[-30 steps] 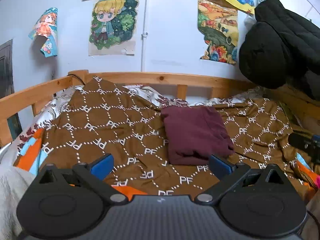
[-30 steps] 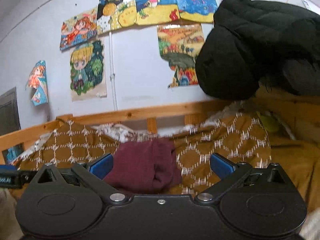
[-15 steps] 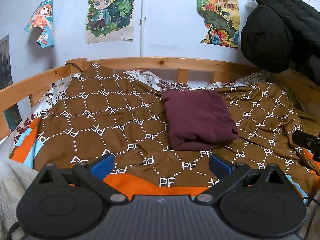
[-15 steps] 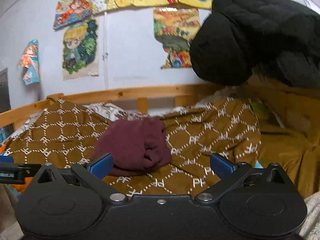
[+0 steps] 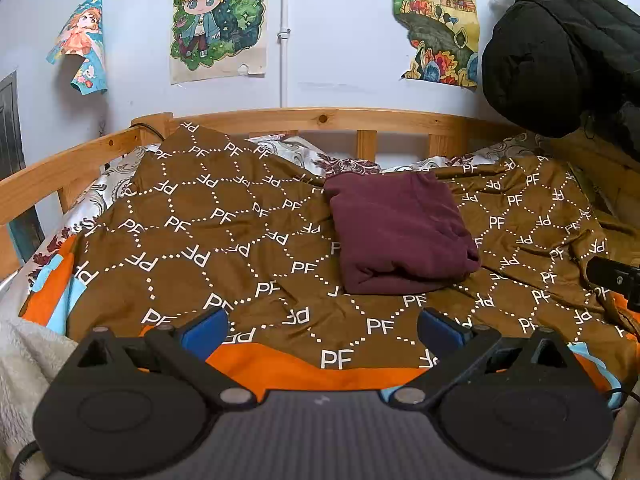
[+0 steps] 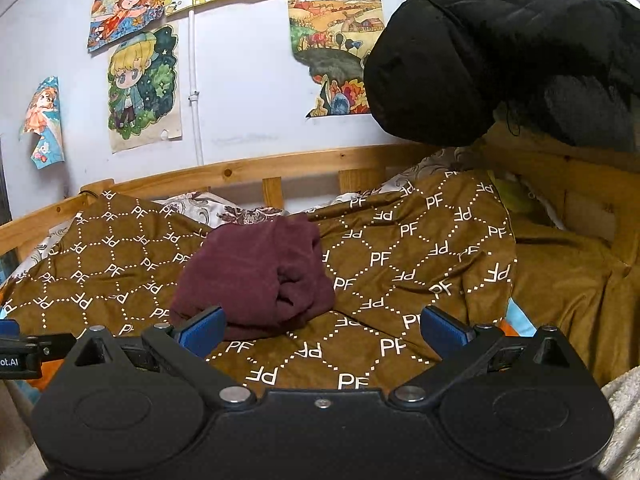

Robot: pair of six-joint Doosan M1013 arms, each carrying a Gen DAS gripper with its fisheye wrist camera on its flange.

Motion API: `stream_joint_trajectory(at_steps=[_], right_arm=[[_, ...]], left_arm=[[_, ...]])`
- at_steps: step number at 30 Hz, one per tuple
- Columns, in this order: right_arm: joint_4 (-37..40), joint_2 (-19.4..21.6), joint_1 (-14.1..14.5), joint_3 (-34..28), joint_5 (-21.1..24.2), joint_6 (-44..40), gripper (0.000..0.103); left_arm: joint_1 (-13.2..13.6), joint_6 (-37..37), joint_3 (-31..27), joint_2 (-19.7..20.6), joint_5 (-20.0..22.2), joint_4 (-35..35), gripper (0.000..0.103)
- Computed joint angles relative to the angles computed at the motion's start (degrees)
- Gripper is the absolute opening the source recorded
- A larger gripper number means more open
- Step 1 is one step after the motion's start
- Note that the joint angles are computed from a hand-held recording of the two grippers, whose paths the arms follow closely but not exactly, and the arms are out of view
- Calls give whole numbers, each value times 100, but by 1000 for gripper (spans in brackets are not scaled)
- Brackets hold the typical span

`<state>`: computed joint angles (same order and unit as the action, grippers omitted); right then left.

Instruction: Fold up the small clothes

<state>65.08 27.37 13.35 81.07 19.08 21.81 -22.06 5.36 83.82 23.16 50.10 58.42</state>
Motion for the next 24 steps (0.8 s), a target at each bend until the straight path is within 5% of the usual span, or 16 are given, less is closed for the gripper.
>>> stream_joint_trajectory(at_steps=[24], right_arm=[[-348,32,-2,-58,44,409,103]], left_arm=[[1,12,-1,0,4,-7,102]])
